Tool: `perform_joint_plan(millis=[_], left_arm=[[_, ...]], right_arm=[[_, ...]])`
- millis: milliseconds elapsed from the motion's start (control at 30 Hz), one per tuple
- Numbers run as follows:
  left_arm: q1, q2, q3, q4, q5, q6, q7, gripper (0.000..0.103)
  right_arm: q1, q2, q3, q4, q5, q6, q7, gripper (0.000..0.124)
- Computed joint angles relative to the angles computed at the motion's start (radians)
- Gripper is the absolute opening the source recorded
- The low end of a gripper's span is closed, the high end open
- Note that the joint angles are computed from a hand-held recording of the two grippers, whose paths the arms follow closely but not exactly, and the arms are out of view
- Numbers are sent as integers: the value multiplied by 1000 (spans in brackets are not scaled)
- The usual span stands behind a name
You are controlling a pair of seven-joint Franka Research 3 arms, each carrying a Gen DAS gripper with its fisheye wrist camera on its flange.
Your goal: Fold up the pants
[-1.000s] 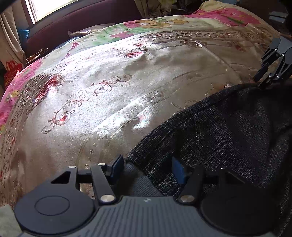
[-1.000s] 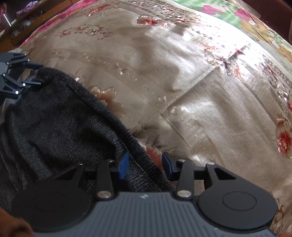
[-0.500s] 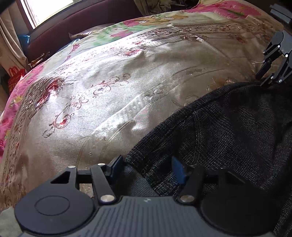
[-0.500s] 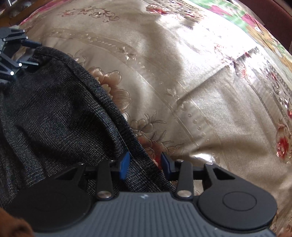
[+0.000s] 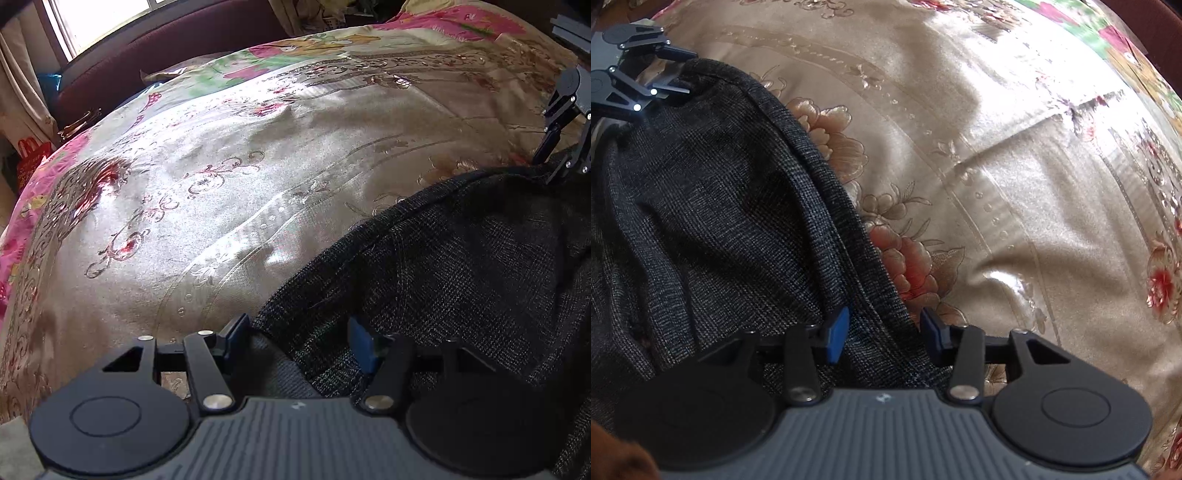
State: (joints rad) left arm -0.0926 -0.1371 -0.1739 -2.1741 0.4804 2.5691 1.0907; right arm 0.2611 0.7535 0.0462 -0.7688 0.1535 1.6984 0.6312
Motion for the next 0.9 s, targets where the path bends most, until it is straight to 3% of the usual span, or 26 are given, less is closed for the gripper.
perform_joint_plan(millis=[100, 133, 167, 233, 333, 367, 467, 667, 767, 900], left_arm=[[-1, 26, -5, 31, 5, -34, -12, 76], [-2, 32, -10, 42, 24, -49, -32, 75], [-5, 35, -14, 48, 40, -60, -45, 71], [-12, 31, -28, 53, 103, -86, -82, 61], [-26, 11, -43, 54, 186, -145, -100, 37], [-30, -1, -46, 50, 203, -158, -110, 25], [-35, -70, -43, 14, 202, -151, -138, 25], [-55, -277, -73, -114, 163, -137, -172, 24], [-84, -402, -105, -189, 129, -165, -200, 24], [-154, -563, -157, -290, 48, -254, -256, 24]], right_arm=[[13, -6, -7, -34, -5, 34, 44, 45], [14, -45, -8, -104, -5, 81, 46, 38], [10, -94, -3, -189, 3, 130, 34, 23], [8, -180, -2, -331, 15, 206, 50, 16], [17, -268, -5, -462, -6, 310, 56, 8], [15, -293, -3, -493, -1, 339, 63, 8], [-13, -418, 14, -644, 66, 457, 43, 8], [-51, -678, 20, -894, 216, 539, -58, 7], [-61, -820, -4, -1007, 304, 520, -116, 7], [-63, -1020, -43, -1198, 324, 446, -169, 7]])
